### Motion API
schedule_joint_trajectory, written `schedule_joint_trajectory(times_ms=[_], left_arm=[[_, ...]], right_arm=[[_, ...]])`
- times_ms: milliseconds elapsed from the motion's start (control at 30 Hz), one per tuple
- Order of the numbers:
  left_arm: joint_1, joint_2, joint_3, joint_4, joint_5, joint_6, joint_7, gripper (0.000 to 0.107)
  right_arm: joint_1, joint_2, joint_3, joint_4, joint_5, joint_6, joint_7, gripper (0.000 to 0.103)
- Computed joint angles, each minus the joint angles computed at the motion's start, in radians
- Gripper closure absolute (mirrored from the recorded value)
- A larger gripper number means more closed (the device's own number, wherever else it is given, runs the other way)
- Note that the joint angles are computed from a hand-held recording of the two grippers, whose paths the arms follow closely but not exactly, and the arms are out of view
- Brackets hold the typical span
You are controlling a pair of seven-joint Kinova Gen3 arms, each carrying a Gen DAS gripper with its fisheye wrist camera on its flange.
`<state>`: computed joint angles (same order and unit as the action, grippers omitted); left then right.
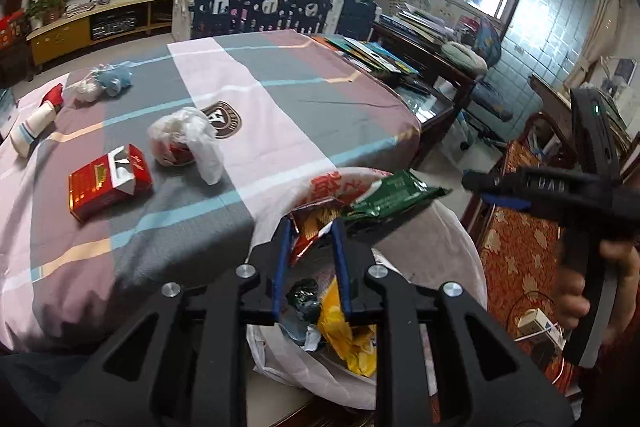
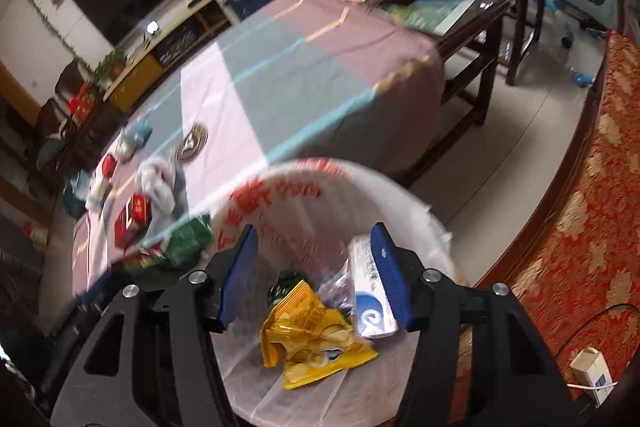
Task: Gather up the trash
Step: 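Carry both items to the wastebasket and open both tools to drop them, then grasp the white plastic bag with the right tool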
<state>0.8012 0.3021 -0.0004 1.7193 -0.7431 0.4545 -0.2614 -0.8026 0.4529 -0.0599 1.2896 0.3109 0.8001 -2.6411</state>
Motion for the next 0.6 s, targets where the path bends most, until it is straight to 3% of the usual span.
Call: schedule_joint_trajectory(times_ms=[67,167,433,600], left_arm=[[0.001,0.017,0.022,-0.027,0.017,0.035,-0.038,0.059],[0.009,0.028,0.027,-0.044,0.022,0.056,-0.065,0.043],[0.013,0.015,0.002,-0.028,0.018,0.088,0.006,0.031],[0.033,0.027,-0.018,-0.040,-0.061,0.240,0.129,0.025]], right_arm=[[-0.009,-0.010,0.015,0.003,0.024,-0.001,-0.018,0.038],[-0.012,-0.022,0.017,0.028,0.036,-0.019,-0.048,0.037],[0.006,0.006,-0.010,0.003,-0.003,-0.019,-0.015,0.037],[-0.003,0.024,-0.009,-0.025,-0.014,-0.006,0.009,0.037]])
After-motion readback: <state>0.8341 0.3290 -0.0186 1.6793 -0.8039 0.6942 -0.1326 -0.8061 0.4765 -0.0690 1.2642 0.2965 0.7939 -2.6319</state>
